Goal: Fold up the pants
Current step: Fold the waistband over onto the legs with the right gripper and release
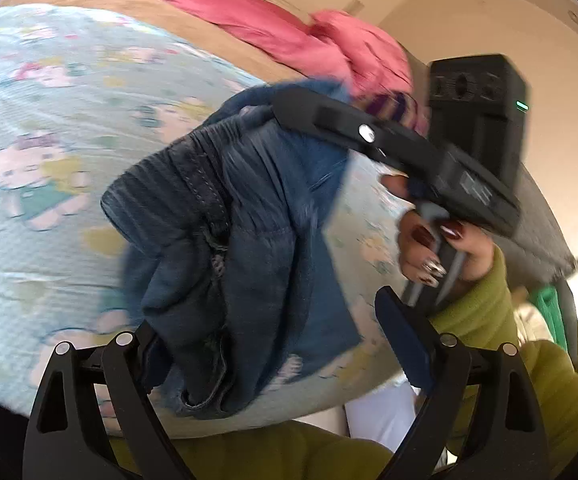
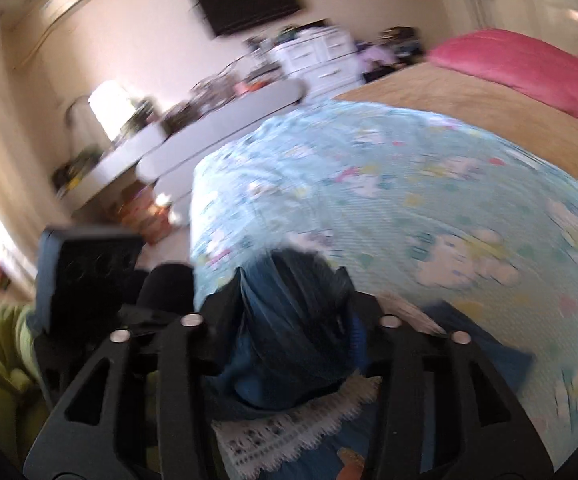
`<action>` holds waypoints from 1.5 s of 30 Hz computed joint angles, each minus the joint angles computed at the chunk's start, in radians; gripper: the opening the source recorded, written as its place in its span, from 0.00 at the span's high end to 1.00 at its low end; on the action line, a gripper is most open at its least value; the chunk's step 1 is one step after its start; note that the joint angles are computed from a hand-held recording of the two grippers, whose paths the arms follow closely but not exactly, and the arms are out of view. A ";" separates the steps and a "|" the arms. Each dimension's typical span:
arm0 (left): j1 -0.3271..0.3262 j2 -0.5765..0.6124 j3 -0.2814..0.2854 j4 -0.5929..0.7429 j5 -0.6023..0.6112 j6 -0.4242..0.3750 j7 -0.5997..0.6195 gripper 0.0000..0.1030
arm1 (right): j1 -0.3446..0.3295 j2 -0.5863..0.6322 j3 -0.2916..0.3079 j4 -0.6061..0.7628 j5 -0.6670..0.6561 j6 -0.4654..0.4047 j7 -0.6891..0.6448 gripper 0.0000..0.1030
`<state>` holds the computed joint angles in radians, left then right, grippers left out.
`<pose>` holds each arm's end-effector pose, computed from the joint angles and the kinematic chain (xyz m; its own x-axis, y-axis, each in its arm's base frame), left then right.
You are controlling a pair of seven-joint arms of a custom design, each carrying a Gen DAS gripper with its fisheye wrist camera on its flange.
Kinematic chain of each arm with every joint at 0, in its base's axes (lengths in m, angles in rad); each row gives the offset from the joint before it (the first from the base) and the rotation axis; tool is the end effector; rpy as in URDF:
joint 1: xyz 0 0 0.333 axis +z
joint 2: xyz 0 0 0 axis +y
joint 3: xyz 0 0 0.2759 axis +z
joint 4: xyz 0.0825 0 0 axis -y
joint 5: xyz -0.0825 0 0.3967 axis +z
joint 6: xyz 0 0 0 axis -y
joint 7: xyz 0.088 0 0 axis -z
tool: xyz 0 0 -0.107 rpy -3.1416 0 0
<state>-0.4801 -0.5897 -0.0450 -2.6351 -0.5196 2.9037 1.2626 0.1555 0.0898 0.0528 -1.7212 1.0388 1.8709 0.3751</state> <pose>0.3958 -0.1954 0.4903 0.0008 -0.8012 0.5984 -0.7849 -0.3712 -0.4961 0.5884 0.1904 0.5215 0.8908 -0.2423 -0.3845 -0.4545 -0.4793 -0.7508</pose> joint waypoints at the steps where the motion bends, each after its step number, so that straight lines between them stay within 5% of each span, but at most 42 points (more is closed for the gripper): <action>1: -0.027 0.020 0.017 0.016 -0.008 -0.006 0.027 0.13 | -0.003 -0.016 -0.006 -0.027 -0.009 0.039 0.005 0.57; 5: -0.100 0.122 0.068 0.096 -0.093 -0.037 0.162 0.13 | -0.011 -0.076 -0.032 -0.139 -0.049 0.135 0.029 0.52; 8: -0.051 0.163 0.006 0.128 -0.088 -0.074 0.158 0.11 | -0.012 -0.099 -0.043 -0.194 -0.073 0.144 0.047 0.45; 12: 0.012 0.162 -0.054 0.115 -0.055 -0.090 0.130 0.11 | 0.011 -0.112 -0.032 -0.250 -0.207 0.294 0.122 0.43; 20: 0.086 0.084 -0.128 0.067 0.053 -0.097 -0.005 0.11 | 0.005 -0.132 -0.055 -0.266 -0.147 0.248 0.098 0.41; 26: 0.250 -0.026 -0.263 0.028 0.317 -0.151 -0.246 0.06 | 0.013 -0.125 -0.054 -0.206 -0.140 0.234 0.076 0.37; 28: 0.287 -0.069 -0.294 0.009 0.386 -0.158 -0.313 0.12 | 0.024 -0.097 -0.042 -0.156 -0.164 0.209 0.052 0.37; 29: 0.275 -0.074 -0.278 0.003 0.394 -0.149 -0.316 0.39 | 0.029 -0.080 -0.035 -0.131 -0.178 0.197 0.038 0.37; 30: 0.260 -0.071 -0.260 0.003 0.401 -0.146 -0.314 0.56 | 0.038 -0.047 -0.023 -0.089 -0.220 0.182 0.038 0.41; 34: 0.182 -0.001 -0.189 0.040 0.417 -0.155 -0.261 0.62 | 0.067 0.063 0.015 0.037 -0.403 0.150 0.105 0.55; 37: 0.131 0.060 -0.150 0.074 0.387 -0.200 -0.198 0.62 | 0.085 0.110 0.034 0.070 -0.525 0.127 0.123 0.62; 39: 0.134 0.070 -0.153 0.078 0.382 -0.210 -0.189 0.60 | 0.079 0.103 0.049 0.053 -0.517 0.099 0.082 0.90; 45: 0.153 0.008 -0.171 0.031 0.380 -0.192 -0.217 0.50 | 0.107 -0.021 0.061 -0.073 -0.434 0.238 -0.031 0.96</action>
<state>-0.3268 -0.5817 -0.2159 -2.6043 -0.1394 2.7116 1.0455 0.2624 0.0686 0.1134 -1.7939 0.6048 2.1089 0.3438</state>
